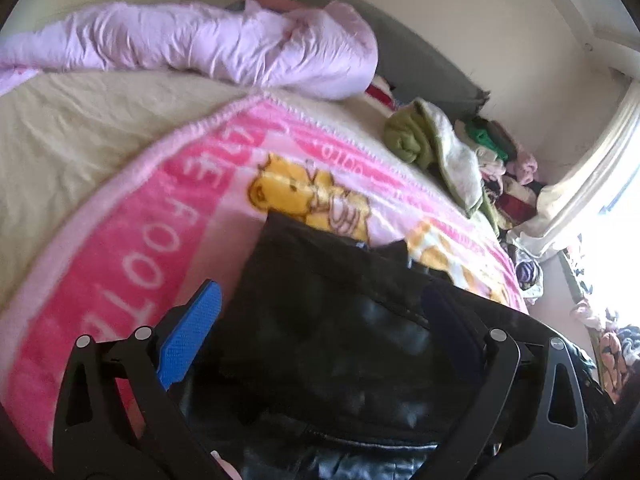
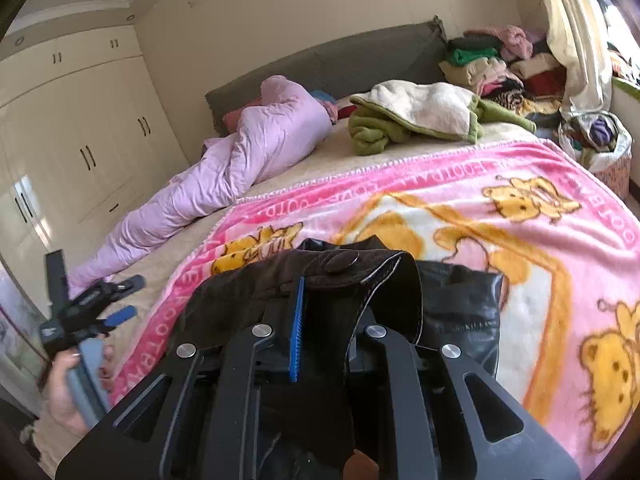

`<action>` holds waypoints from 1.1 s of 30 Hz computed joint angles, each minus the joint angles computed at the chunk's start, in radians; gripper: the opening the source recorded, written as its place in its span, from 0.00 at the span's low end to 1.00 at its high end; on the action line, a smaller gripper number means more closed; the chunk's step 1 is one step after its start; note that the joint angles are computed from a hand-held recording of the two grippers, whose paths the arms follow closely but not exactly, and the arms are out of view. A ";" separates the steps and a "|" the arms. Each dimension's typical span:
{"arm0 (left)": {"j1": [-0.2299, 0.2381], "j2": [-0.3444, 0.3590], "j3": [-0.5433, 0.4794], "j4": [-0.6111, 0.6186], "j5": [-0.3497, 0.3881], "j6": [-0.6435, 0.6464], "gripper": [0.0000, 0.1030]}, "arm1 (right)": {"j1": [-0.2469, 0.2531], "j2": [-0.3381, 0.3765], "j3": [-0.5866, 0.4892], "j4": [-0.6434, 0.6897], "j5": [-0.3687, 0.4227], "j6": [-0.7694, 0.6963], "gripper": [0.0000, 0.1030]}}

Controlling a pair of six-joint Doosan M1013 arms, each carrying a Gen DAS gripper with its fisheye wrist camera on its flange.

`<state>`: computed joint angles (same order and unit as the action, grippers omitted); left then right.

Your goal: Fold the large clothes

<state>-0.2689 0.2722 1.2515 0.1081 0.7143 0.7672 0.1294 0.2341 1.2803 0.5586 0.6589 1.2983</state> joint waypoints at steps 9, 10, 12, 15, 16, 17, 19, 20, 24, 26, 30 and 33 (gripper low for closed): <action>0.009 0.035 0.001 -0.132 0.018 0.106 0.26 | 0.001 -0.009 0.025 -0.068 -0.011 0.081 0.13; 0.009 0.041 -0.005 -0.139 0.038 0.118 0.22 | 0.002 -0.010 0.029 -0.075 -0.016 0.086 0.13; 0.008 0.060 -0.024 -0.162 0.100 0.160 0.20 | 0.006 -0.013 0.036 -0.098 -0.027 0.100 0.13; -0.002 0.071 -0.028 -0.141 0.136 0.178 0.20 | 0.012 -0.010 0.038 -0.145 -0.025 0.138 0.13; -0.007 0.074 -0.031 -0.126 0.148 0.181 0.20 | 0.014 -0.008 0.039 -0.157 -0.021 0.151 0.13; -0.010 0.075 -0.034 -0.114 0.158 0.183 0.20 | 0.014 -0.008 0.040 -0.162 -0.020 0.156 0.13; -0.018 0.075 -0.030 -0.089 0.163 0.198 0.20 | 0.016 -0.005 0.041 -0.184 -0.019 0.179 0.13; -0.019 0.074 -0.026 -0.084 0.160 0.201 0.20 | 0.015 -0.003 0.040 -0.191 -0.012 0.195 0.13; -0.024 0.074 -0.018 -0.065 0.158 0.211 0.20 | 0.008 0.012 0.030 -0.208 0.035 0.246 0.14; -0.023 0.074 -0.019 -0.066 0.158 0.214 0.20 | 0.008 0.018 0.025 -0.231 0.057 0.281 0.17; -0.020 0.074 -0.017 -0.075 0.154 0.220 0.20 | -0.002 0.019 0.029 -0.252 0.079 0.347 0.27; -0.021 0.074 -0.018 -0.069 0.155 0.217 0.20 | -0.008 0.010 0.039 -0.264 0.063 0.383 0.28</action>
